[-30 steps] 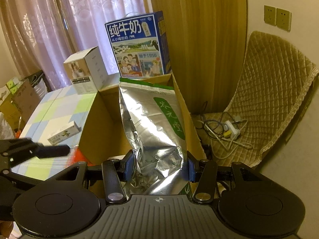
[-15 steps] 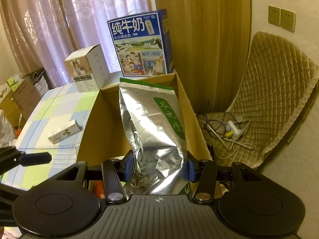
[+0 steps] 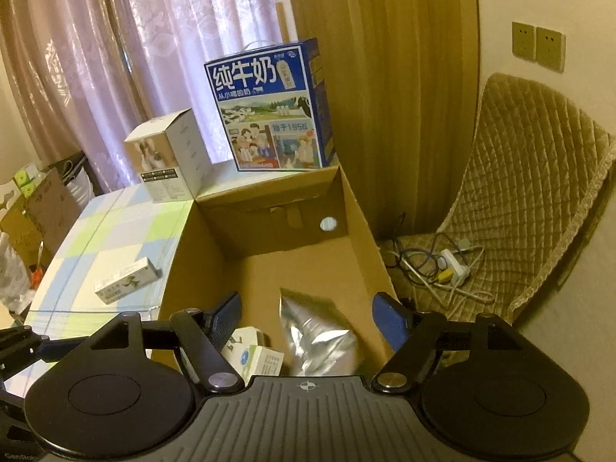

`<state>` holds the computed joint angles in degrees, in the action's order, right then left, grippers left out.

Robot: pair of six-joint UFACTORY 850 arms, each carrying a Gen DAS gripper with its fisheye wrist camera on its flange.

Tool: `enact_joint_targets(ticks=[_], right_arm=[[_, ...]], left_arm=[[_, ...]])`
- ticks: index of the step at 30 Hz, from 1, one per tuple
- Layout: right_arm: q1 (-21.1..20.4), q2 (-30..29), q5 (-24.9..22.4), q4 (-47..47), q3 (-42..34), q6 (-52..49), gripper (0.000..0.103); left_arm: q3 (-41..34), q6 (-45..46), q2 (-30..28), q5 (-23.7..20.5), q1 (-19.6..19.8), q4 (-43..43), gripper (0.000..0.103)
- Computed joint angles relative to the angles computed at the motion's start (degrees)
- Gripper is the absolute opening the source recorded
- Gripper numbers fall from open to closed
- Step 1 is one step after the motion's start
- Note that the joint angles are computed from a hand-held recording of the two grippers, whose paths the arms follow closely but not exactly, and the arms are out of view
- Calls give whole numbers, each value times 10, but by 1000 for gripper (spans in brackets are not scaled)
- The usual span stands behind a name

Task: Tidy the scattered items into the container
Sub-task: 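Open the right tool to drop the silver foil tea bag into the box, then withdraw both tools from the box back over the table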

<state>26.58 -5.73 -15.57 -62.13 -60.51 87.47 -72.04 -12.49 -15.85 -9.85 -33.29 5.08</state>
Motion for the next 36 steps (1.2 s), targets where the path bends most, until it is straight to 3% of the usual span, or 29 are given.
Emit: enact_joint_targets(ticks=[12, 15, 30, 33, 36], right_arm=[[18, 22, -10, 29, 29, 2, 77], [27, 29, -16, 30, 35, 4, 79], [91, 42, -31, 2, 36, 59, 88], [108, 38, -33, -5, 30, 67, 91], [124, 33, -33, -4, 23, 61, 94]], left_arm=[[25, -2, 20, 4, 3, -9, 72], [40, -14, 33, 7, 5, 0, 78], [141, -251, 132, -11, 35, 224, 84], [161, -302, 153, -23, 39, 279, 92], [180, -328, 171, -31, 47, 304, 93]])
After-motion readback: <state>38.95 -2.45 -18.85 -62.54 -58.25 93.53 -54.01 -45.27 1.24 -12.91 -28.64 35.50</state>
